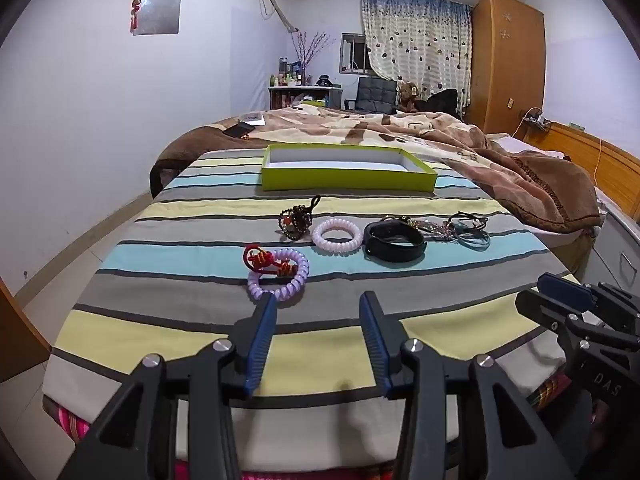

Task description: Organize jewelry

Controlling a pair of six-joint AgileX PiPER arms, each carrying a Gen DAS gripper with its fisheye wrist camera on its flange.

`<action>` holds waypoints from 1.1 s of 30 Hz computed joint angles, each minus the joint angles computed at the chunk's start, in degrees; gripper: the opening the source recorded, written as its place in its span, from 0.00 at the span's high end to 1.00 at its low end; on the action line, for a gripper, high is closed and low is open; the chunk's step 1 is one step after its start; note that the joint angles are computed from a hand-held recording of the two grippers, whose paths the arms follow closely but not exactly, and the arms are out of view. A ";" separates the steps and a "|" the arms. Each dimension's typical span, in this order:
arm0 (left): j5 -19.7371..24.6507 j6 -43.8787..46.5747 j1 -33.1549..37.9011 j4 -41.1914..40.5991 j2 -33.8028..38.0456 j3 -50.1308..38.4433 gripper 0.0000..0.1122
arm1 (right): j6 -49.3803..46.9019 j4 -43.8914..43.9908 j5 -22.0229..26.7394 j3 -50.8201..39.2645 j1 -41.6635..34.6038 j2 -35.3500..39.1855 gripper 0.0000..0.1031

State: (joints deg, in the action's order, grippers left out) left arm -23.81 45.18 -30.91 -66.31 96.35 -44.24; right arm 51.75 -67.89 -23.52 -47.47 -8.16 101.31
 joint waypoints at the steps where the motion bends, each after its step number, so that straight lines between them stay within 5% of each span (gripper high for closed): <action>1: 0.21 -0.45 0.12 0.43 -0.05 0.05 0.60 | 0.15 -0.14 0.01 -0.09 0.03 0.03 0.60; 33: -1.09 1.12 -0.30 -1.63 -0.09 0.26 0.60 | 0.87 -1.09 -0.88 0.36 -0.90 -0.93 0.60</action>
